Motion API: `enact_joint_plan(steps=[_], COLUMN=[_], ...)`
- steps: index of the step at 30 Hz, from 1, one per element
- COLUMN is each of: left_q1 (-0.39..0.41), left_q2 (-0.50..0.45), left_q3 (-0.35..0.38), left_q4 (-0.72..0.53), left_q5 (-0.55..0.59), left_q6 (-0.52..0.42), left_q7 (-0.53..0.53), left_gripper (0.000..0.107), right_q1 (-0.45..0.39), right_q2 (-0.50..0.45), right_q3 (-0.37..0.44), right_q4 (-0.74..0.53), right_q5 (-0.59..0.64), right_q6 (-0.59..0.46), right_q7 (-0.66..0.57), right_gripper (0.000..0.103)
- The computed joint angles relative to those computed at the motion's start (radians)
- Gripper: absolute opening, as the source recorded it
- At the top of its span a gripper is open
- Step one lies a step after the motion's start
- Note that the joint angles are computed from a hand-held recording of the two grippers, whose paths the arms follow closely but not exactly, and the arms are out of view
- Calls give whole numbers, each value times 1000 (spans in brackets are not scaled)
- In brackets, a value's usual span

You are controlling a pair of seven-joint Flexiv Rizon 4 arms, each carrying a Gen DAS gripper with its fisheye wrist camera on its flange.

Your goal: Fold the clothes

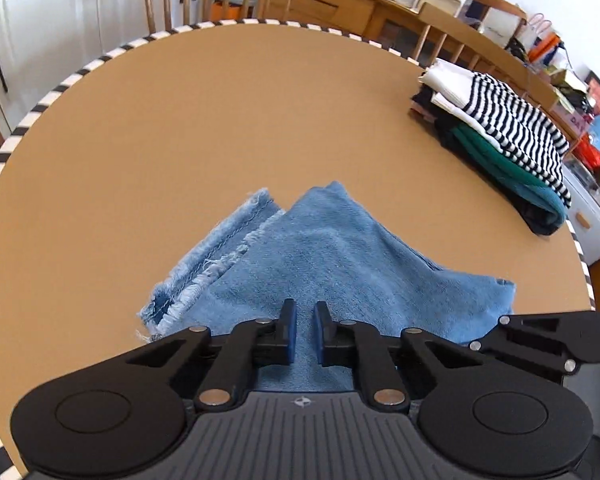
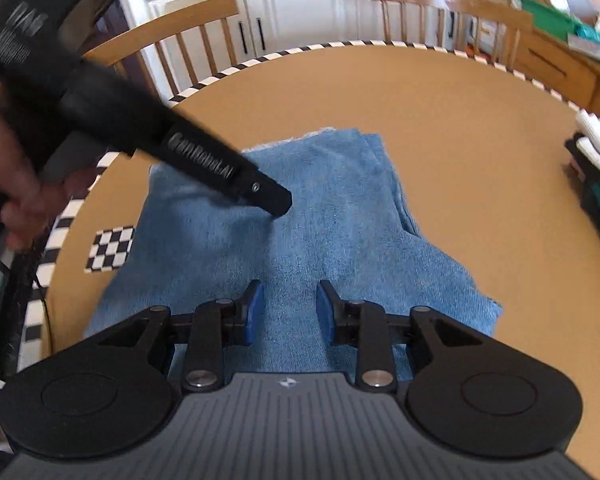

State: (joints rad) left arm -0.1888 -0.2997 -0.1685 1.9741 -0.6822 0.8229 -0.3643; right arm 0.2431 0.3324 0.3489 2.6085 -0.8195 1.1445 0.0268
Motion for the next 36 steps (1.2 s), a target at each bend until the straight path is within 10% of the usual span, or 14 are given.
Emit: enact_joint_plan(steps=[5,18,26,29,31,33,36], left_q1=[14,15,43,54,62,65,78], left_q2=[11,-9,-106,-142,-146,-144,-176], left_q3=[9,19,25,18,3,-10,-31], left_q4=[-1,-66,-272,-356,-372,-377,-440], left_q5=[1,59,181,213,217,214,202], left_q6=[-27,-107,-334,-393,-384,-361,-416], left_q7=[2,-49,-78,-47,59,175,320], left_gripper=[10,8,4,5,9,55,67], right_q1=[32,63,-65,-63,-14,18,36], right_q2=[58,-14,38,100,193,280,386], right_q3=[-6,73,-26,1,58,116,211], right_q4=[-3,-32,55,69,73,64,60], right_q5=[140,-132,-388,-282,-93,56,208], right_q6=[12,-86,220,195,43,-116,-287], right_q7=[-35,94,376,443,459,505,688], right_gripper=[32,35,53,55,63,63,64])
